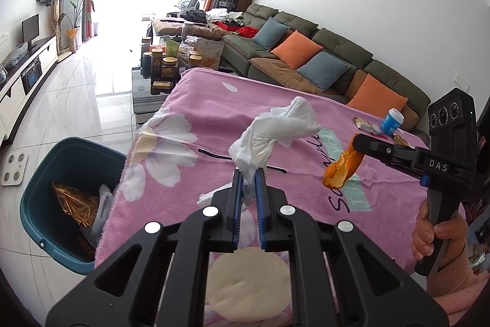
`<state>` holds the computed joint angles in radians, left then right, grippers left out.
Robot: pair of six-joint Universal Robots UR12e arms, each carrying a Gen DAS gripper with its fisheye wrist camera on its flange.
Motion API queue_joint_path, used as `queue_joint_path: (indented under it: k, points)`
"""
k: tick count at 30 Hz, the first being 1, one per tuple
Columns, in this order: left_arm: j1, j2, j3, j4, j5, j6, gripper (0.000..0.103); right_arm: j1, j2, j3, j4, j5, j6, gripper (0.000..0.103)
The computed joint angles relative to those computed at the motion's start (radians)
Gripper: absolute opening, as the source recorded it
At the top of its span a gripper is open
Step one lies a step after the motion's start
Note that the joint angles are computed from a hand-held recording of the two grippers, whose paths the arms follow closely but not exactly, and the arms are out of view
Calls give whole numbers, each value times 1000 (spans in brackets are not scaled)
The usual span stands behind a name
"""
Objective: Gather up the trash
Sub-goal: 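Lift the tissue and orange peel and carry both toward the teal bin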
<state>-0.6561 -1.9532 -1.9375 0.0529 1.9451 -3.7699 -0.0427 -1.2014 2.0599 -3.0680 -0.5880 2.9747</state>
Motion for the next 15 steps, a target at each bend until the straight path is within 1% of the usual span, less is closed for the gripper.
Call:
queue_joint_path:
  k: [15]
  points:
    - [3,37,-43,6,56,-35,9,33,-1,-21,61,16,-48,10]
